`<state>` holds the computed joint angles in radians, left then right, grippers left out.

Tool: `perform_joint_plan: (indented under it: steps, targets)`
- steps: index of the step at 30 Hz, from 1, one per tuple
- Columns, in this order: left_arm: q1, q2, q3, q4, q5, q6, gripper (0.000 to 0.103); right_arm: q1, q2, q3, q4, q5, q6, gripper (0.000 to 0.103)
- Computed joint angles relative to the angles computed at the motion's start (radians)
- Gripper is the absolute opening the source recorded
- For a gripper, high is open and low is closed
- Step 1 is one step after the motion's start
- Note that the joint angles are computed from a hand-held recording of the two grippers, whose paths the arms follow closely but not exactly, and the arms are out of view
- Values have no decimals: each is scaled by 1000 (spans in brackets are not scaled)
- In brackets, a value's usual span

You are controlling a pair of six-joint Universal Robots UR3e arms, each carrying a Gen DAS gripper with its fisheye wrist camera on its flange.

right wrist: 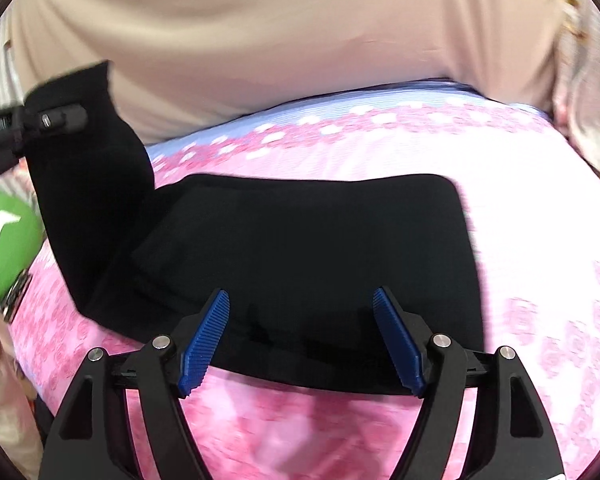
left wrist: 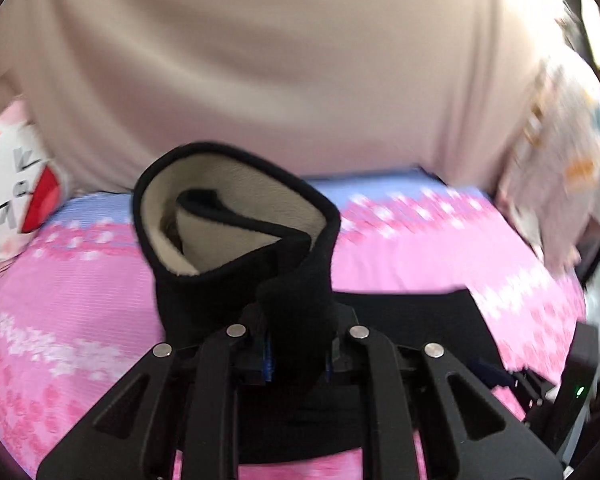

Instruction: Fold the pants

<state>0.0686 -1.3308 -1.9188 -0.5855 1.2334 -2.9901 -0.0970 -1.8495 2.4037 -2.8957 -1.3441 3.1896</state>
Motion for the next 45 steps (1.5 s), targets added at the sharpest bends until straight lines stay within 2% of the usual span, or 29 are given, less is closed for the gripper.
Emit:
perform_joint_plan:
  steps: [3,5,6,7,8,10,12,14,16,18,22,27,29,30,31,32,35,37,40,41,43,45]
  targets:
    - [-172,-139,50,11,111,-60,17,-122,-131,64,68,59,-51,73]
    - [-264,-249,80,5,192,-85,21,-199,-222,94,137,88,-86,75]
    - [-307,-299,93,0,239,-92,27,-228,-252,104,159,99,-98,75]
    - [-325,-315,82,4,261,-94,43,-263,-290,115,191,114,-113,75]
    - [-328,-317,59,3,249,-86,52,-300,-327,120,236,131,-132,75]
    - [-320,-235,-37,48,211,-73,76,-348,-383,123,305,154,-160,75]
    - [-303,-132,-105,69,219,-55,89,-369,-407,106,347,166,-180,75]
    - [-227,25,-186,66,186,-16,91,-390,-415,77,388,213,-202,76]
    - [-135,144,-221,32,153,12,98,-388,-367,42,385,263,-196,79]
    - [-19,241,-261,13,155,52,98,-339,-251,-28,355,314,-166,82]
    - [61,178,-291,97,323,38,98,-154,34,-194,230,321,-74,85]
    - [291,273,-390,44,204,131,98,1,270,-362,165,334,17,85]
    - [359,319,-433,25,163,177,98,76,372,-448,146,255,27,79]
    - [359,326,-439,19,162,177,98,108,424,-498,167,219,13,39]
    - [386,342,-447,-3,139,195,98,131,454,-537,208,189,-7,4]
    - [399,345,-450,-9,124,204,98,138,476,-567,259,198,-13,5]
    - [453,396,-470,-50,69,264,98,123,454,-519,220,230,-27,7]
    - [440,391,-477,-30,74,268,98,97,431,-507,273,209,-33,31]
    - [412,368,-480,-2,87,265,98,-28,302,-392,266,333,-27,34]
    - [400,353,-476,7,93,258,98,-53,270,-374,255,341,-29,34]
    - [378,324,-465,18,103,238,98,-91,251,-388,251,323,-47,35]
    - [351,296,-451,24,116,214,98,-70,329,-473,273,260,-91,36]
